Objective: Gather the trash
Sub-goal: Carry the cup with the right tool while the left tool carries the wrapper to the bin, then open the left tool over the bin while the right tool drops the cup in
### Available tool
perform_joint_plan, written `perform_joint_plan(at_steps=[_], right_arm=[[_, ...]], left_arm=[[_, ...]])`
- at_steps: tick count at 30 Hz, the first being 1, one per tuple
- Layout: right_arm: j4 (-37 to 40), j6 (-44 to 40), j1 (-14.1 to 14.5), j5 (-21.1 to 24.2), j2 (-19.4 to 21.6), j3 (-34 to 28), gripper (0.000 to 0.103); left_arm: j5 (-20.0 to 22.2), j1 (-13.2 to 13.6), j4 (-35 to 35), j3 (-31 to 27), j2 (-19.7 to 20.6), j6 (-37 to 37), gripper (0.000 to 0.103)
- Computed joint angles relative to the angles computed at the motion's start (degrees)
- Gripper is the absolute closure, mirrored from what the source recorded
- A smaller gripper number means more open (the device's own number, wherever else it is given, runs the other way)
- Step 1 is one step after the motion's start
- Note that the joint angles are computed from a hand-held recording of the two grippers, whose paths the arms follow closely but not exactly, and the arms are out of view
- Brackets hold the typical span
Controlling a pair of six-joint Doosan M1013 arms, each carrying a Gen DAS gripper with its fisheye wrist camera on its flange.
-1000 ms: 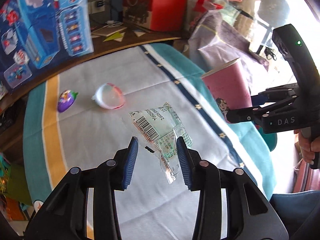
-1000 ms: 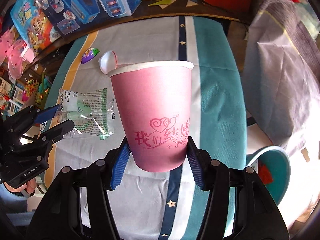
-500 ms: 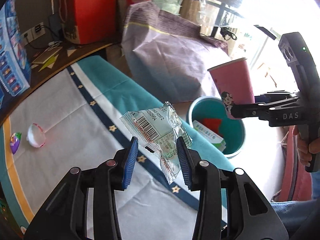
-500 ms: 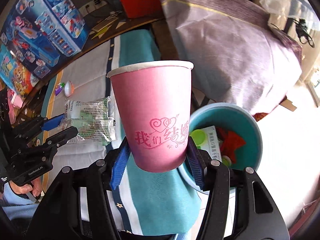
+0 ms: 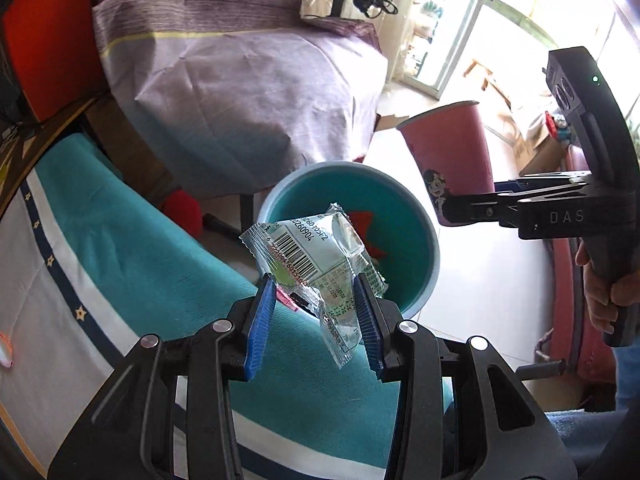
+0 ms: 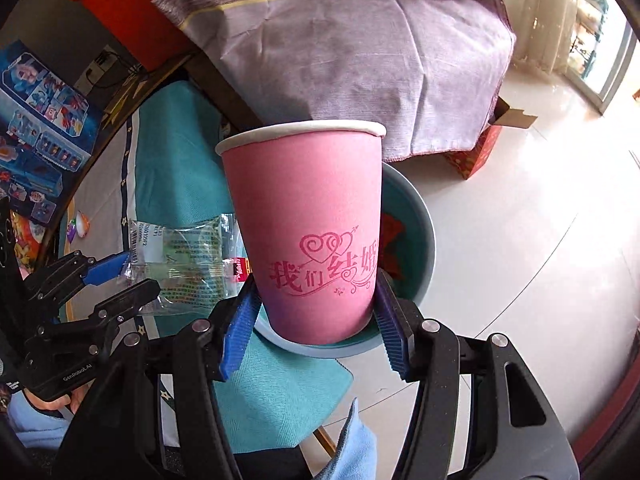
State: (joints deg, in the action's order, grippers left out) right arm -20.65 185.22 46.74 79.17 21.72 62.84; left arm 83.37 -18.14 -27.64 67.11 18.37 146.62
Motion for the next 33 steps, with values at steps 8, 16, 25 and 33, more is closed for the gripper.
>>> perform_joint_plan(at_steps=[8, 16, 25, 33], right_arm=[[1.72, 0.82, -0.77, -2.43, -1.08, 2.80, 0.049], [4.30, -1.00, -1.84, -3.93, -0.88, 3.56, 0.049], [7.07, -3.55, -2.79, -3.96, 0.27, 2.77, 0.049], [8.10, -5.33, -3.21, -2.79, 1.91, 0.55, 0.049]], left_arm=[[1.67, -3.00, 2.90, 0.25, 1.27, -1.70, 0.037], [1.67, -3.10, 3.91, -0.66, 2.22, -4.93, 0.010], [1.73, -2.63, 4.93, -0.22, 2.29, -7.17, 0.006], [2.00, -1.88, 5.28, 0.23, 2.24, -7.34, 0.005]])
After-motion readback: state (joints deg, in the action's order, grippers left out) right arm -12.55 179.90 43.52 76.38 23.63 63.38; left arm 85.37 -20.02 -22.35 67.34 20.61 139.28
